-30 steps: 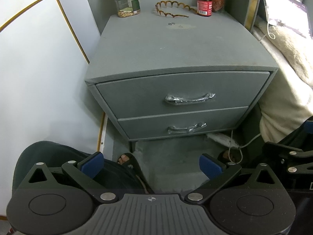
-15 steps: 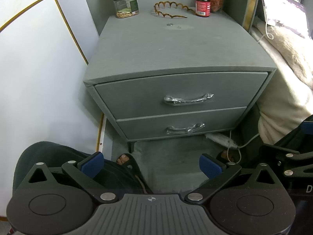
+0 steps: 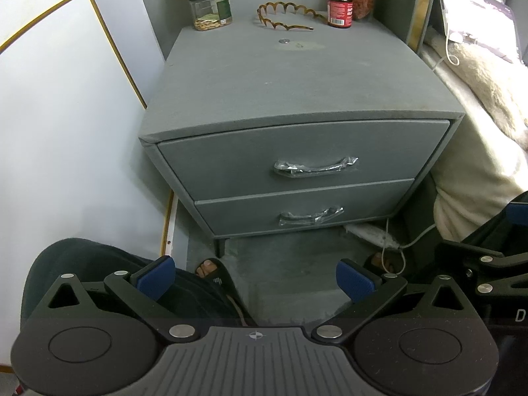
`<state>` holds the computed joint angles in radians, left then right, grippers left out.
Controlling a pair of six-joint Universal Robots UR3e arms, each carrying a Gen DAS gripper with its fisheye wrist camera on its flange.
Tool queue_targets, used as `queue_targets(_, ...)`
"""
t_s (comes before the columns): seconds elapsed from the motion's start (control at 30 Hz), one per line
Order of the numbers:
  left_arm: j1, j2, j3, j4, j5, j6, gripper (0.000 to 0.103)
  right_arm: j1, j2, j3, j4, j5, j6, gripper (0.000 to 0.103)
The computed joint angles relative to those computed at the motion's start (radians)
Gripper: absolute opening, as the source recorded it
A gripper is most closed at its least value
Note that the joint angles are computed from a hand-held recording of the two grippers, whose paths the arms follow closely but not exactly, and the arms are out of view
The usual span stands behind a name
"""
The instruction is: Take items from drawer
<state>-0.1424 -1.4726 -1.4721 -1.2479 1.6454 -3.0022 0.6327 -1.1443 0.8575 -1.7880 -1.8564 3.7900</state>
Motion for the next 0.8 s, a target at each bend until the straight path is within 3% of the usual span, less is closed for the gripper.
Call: queue_targets(0.8, 0.014, 0.016, -0.001, -0.009, -0.020, 0.025, 0.103, 0.004, -0.008, 0.000, -0.004, -0.003, -0.009, 0.103)
